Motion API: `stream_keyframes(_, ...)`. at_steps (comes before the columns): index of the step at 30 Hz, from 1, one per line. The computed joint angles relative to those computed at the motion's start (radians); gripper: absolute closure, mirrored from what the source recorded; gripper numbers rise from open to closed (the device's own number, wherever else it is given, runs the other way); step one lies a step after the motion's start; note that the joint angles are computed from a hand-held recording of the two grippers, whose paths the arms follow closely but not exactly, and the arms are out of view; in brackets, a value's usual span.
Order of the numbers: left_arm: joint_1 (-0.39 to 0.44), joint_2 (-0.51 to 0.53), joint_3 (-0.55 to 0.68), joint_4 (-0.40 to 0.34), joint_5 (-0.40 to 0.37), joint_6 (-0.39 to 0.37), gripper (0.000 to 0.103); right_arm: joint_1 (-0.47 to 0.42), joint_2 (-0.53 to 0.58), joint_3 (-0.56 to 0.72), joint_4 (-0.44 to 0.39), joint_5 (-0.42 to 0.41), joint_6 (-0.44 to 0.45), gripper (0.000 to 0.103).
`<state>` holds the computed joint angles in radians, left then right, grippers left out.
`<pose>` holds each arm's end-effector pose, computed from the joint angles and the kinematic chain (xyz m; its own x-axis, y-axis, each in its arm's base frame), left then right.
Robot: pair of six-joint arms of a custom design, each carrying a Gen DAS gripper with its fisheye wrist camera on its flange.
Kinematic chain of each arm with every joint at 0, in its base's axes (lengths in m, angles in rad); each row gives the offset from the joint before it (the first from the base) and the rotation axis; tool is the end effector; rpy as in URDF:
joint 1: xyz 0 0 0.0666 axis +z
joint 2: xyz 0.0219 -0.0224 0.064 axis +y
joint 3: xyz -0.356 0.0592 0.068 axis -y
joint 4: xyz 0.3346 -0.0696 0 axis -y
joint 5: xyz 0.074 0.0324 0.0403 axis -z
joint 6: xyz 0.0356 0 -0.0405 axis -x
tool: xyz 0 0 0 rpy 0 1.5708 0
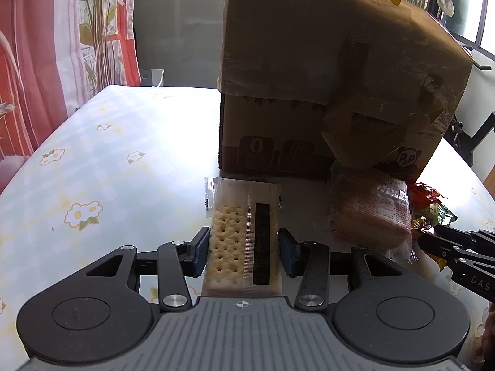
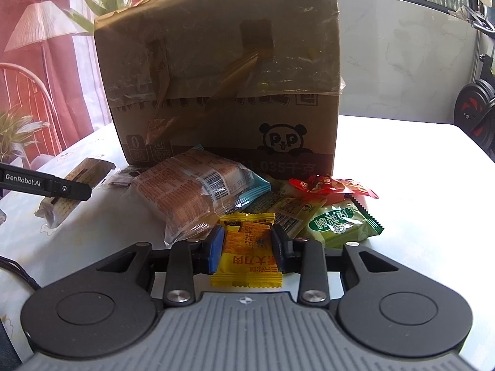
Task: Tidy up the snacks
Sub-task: 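Carry the cracker packet and yellow bag into the box and open both tools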
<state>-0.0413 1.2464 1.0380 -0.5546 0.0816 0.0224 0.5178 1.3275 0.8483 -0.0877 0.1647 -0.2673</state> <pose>0.3788 -0.0190 0.3447 -0.6926 0.0063 -0.7213 0.0845 0.9938 -0.0725 0.3428 0.1881 0.2795 -0.5473 -0.0119 -0.8369 -0.2318 0.9629 0.1379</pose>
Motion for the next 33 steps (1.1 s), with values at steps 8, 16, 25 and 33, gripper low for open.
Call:
stream_keyframes(8, -0.005, -0.024, -0.008, 0.021, -0.005, 0.005, 0.054, -0.011, -0.052, -0.028, 0.018, -0.003, -0.021, 0.069)
stream_keyframes(16, -0.008, -0.086, -0.004, 0.105, -0.033, -0.040, 0.054, -0.024, -0.131, -0.034, 0.061, 0.005, -0.014, 0.069)
stream_keyframes(25, -0.038, -0.078, 0.136, 0.191, -0.016, -0.099, 0.054, -0.090, -0.165, 0.102, 0.127, -0.059, 0.105, 0.069)
stream_keyframes(33, -0.057, 0.151, 0.506, 0.073, 0.069, 0.025, 0.054, -0.154, 0.024, 0.432, 0.030, -0.159, 0.153, 0.069)
